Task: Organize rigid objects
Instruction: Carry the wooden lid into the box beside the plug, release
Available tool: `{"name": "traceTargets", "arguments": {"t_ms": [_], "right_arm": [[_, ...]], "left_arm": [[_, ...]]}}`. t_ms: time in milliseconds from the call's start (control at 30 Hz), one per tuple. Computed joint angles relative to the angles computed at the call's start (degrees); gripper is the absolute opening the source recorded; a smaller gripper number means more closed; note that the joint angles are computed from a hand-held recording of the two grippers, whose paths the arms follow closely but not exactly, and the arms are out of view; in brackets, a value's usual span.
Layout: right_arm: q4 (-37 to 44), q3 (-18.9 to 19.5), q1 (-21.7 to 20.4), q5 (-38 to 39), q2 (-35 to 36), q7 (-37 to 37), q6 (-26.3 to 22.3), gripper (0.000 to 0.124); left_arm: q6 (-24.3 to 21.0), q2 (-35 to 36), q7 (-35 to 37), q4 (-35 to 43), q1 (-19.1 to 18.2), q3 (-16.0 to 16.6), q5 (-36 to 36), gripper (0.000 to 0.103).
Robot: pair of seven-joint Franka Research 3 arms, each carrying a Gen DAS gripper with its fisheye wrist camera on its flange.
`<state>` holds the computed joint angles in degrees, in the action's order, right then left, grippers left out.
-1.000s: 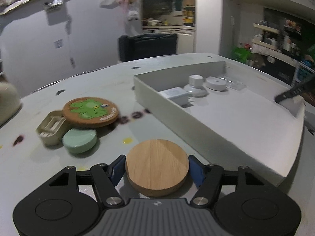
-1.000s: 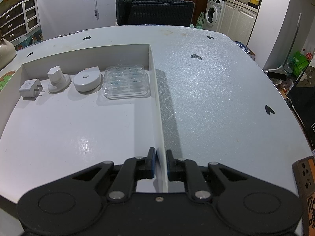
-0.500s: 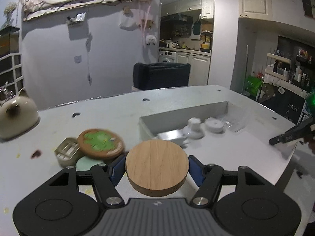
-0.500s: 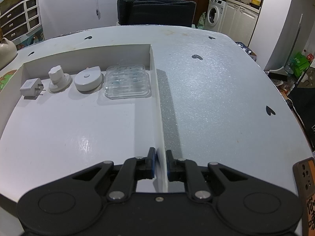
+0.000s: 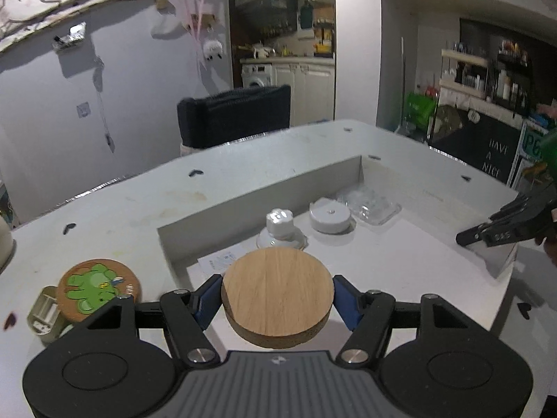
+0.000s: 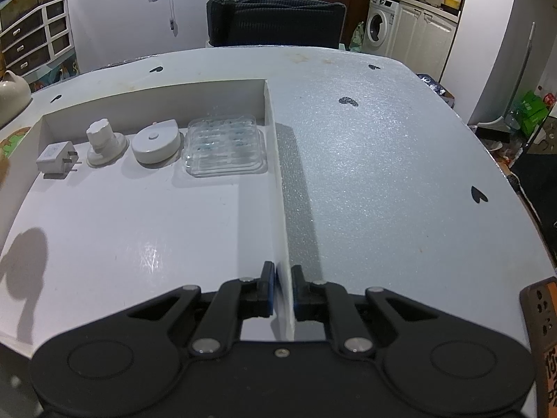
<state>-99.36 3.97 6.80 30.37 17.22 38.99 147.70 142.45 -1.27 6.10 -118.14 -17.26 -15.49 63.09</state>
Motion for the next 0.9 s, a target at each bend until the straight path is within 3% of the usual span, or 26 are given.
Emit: {"name": "traceTargets", "arguments": {"t_ms": [367, 800, 900], "right_arm": [[1.7, -0.7, 0.2, -1.7, 0.3, 3.7, -3.1, 0.009], [-5.6, -0.8, 0.5, -0.6, -4.8, 2.6, 3.5, 0.010], [-7.5, -1.0, 1.3, -1.5, -5.8, 3.9, 6.0, 0.009]], "left_arm": [[1.2, 3.0, 4.1, 1.4, 0.0, 1.3, -3.2, 0.068], [-1.1, 4.4, 11.4, 2.5, 0.4, 2.4, -7.8, 0.068], [2.4, 3.4, 7.9, 0.8, 0.9, 2.8, -6.5, 0.076]]}}
